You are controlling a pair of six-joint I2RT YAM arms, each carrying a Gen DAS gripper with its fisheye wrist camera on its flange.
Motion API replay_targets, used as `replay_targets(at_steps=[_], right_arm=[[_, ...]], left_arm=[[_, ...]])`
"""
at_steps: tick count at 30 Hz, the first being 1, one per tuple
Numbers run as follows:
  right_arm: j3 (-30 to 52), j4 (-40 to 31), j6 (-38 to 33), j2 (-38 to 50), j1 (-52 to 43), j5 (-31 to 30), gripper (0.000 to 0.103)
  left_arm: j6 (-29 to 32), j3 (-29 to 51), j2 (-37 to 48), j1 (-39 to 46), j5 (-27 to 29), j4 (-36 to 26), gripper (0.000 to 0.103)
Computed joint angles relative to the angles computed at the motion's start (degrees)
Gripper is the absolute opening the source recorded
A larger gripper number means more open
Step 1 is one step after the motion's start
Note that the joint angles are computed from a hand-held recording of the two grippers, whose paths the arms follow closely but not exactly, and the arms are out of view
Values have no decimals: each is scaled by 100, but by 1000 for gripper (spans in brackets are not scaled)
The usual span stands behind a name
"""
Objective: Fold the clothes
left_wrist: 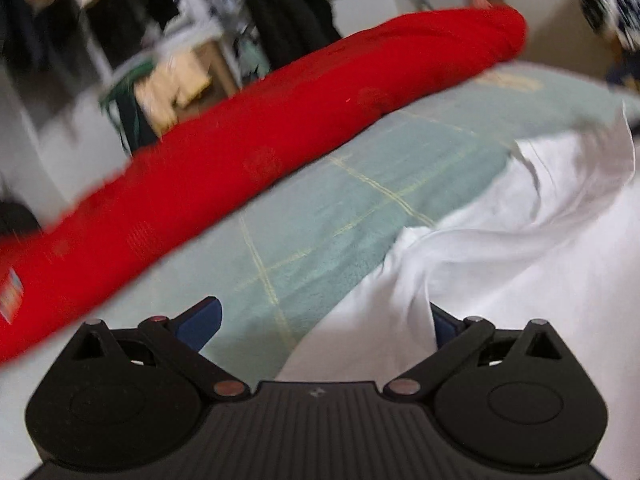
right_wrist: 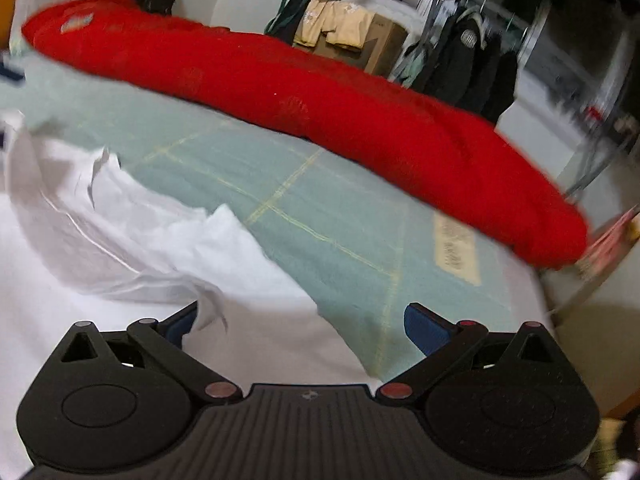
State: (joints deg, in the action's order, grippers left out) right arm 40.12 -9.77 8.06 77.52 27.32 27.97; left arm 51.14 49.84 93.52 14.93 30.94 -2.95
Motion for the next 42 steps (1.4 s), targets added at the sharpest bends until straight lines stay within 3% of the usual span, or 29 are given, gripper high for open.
replay_targets(at_steps=[4, 9, 11, 13, 15, 18, 21, 23, 27, 30, 35, 39, 42], right_arm=[[-117, 463, -138, 74, -701, -1152, 103], [-393, 472, -302, -396, -674, -1229, 103], [-414, 329, -376, -595, -725, -1203, 103], [-307, 125, -365, -681, -976, -1569, 103], [-261, 64, -284, -784, -1249, -2070, 103], [-441, 366, 52, -1064, -1758, -3058, 103], [-516, 495, 452, -1246, -1846, -3002, 103], [-660, 469, 457, -1514, -1846, -3355, 103], [-1116, 42, 274, -2539, -1545, -4105, 103], [-1348, -307, 113, -3016, -1246, -4634, 103], [-1292, 79, 204, -2045, -933, -4093, 103], [-1446, 1206, 720, -1188, -1616, -4054, 103], [-1651, 1369, 1244, -974, -2004, -4084, 103]], left_arm=[[-374, 539, 467, 109, 169, -542, 101], [-4, 562, 377, 377, 437, -721, 101], [92, 946, 447, 400, 603, -1324, 101], [194, 1380, 562, 438, 811, -1977, 101], [228, 2062, 878, 601, 1377, -2993, 101], [-399, 2448, 1061, 665, 1474, -3229, 101], [-660, 2321, 933, 786, 1481, -3001, 100], [-207, 2324, 867, 980, 1741, -3460, 100], [1619, 2290, 700, 1515, 2126, -4994, 101], [2668, 2317, 823, 1717, 1840, -5815, 101], [2333, 1494, 760, 1399, 1222, -4724, 101], [1996, 1085, 790, 1313, 1082, -4146, 101], [1954, 849, 708, 1465, 1098, -3919, 101]])
